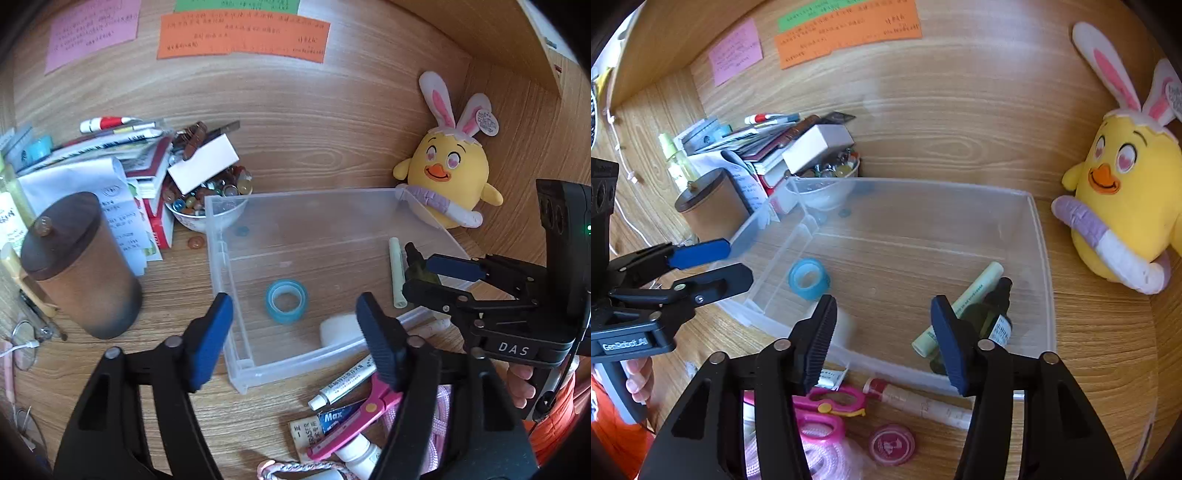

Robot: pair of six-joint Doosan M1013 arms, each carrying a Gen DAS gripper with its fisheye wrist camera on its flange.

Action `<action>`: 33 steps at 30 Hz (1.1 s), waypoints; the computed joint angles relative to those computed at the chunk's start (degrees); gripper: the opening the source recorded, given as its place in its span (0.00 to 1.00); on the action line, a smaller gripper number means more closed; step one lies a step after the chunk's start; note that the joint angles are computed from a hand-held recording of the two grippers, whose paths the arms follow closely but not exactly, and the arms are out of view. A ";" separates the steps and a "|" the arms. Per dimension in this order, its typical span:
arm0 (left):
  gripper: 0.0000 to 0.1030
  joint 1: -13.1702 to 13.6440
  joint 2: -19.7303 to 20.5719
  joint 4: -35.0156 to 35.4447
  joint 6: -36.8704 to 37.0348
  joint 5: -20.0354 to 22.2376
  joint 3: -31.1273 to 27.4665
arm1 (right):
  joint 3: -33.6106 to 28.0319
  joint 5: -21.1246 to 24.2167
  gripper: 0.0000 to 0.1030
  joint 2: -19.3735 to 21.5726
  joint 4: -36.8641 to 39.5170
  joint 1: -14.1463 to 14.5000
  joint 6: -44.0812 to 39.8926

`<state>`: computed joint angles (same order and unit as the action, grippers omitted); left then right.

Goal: Organize objects
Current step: 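Lower tape roll and bandage roll into the clear box and release, then grasp the pink pen with left tool while right tool grasps bagged pink rope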

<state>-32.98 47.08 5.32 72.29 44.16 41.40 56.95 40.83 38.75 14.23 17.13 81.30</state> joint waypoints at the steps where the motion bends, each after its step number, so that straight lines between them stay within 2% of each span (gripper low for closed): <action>1: 0.74 -0.14 -0.49 0.93 -0.50 -0.69 0.79 | 0.44 -0.44 0.53 -0.32 -0.14 0.08 -0.01; 8: 0.85 -0.58 -3.69 4.16 -2.29 -3.52 6.28 | 5.65 -4.48 0.72 -3.87 -0.15 0.57 -0.30; 14: 0.87 -0.70 -5.88 5.29 -4.33 -3.09 10.98 | 10.68 -6.58 0.79 -6.72 0.84 1.01 -0.41; 23: 0.89 -0.86 -8.61 2.39 -7.74 -1.51 17.96 | 16.68 -7.19 0.81 -9.32 2.18 2.98 -2.86; 27: 0.90 -1.17 -9.38 0.63 -9.51 -1.64 20.27 | 18.13 -7.57 0.81 -9.65 -0.93 3.96 -1.12; 33: 0.90 -1.66 -9.70 0.70 -11.38 -1.30 21.80 | 20.27 -9.11 0.85 -10.55 1.19 3.33 -1.89</action>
<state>-34.65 37.38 6.02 60.90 42.86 63.20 77.22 31.72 28.21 15.41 20.46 79.41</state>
